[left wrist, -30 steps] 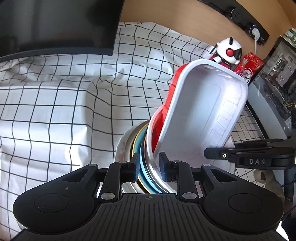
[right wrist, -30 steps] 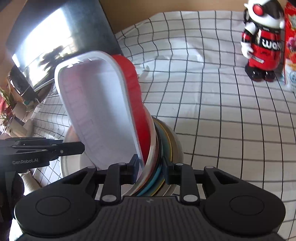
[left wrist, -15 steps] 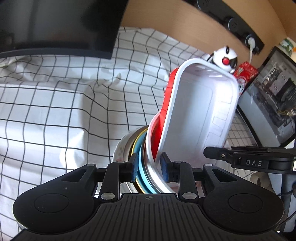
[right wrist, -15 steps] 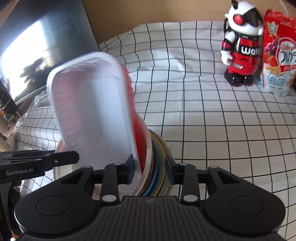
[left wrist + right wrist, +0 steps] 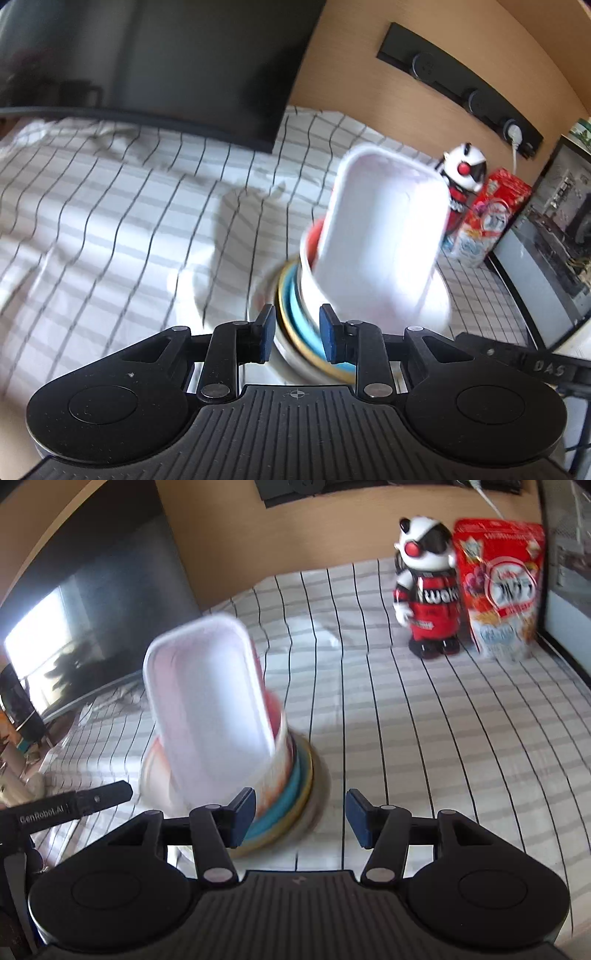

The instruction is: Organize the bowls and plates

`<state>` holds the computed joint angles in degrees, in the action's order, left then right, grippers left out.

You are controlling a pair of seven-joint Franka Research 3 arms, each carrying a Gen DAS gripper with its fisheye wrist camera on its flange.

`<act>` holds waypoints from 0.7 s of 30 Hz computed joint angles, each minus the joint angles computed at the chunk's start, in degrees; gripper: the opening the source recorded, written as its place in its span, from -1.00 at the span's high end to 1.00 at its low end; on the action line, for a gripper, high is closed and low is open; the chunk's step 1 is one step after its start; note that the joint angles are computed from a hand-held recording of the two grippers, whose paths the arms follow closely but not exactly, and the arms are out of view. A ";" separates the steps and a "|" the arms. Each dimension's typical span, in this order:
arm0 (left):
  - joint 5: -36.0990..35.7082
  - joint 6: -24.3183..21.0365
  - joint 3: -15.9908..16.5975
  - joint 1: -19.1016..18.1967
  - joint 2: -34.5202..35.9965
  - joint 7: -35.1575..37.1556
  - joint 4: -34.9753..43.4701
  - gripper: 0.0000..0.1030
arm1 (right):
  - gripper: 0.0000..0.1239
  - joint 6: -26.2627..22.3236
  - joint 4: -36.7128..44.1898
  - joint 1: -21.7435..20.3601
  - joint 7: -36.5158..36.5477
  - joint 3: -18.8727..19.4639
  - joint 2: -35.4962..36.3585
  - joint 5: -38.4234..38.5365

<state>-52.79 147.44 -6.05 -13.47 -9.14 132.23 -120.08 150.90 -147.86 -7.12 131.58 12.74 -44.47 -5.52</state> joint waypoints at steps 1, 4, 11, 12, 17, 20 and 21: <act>-0.30 0.19 -0.02 -0.03 -1.97 0.09 -2.30 0.45 | 0.13 -0.56 -1.47 0.69 0.36 0.12 -1.71 0.44; 0.01 -1.00 1.10 -1.11 -7.87 0.20 -8.63 0.46 | 0.13 -2.82 -5.06 3.61 0.80 0.28 -6.36 2.34; 0.34 -3.61 5.94 -6.64 -22.00 4.99 -21.42 0.70 | 0.12 -11.17 -5.46 7.44 7.08 7.88 -12.42 2.38; 0.85 -2.18 5.63 -7.17 -24.23 5.16 -23.42 0.70 | 0.12 -12.02 -5.45 8.08 8.17 8.78 -13.10 2.02; 9.32 4.98 0.51 -6.01 -31.83 -2.89 -30.28 0.69 | 0.06 -14.19 -6.00 11.90 11.49 9.95 -15.93 1.53; 11.14 5.16 2.92 -8.80 -33.82 -2.98 -31.69 0.69 | 0.05 -16.66 -5.73 11.95 13.37 11.77 -18.46 -0.54; 11.74 4.89 3.84 -9.78 -34.41 -2.95 -32.02 0.69 | 0.05 -17.06 -5.75 11.99 13.65 12.11 -19.18 -1.32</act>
<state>-41.06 152.33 -2.21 -23.25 -43.55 129.29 -152.09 133.84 -153.61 4.87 145.23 24.85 -63.65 -6.84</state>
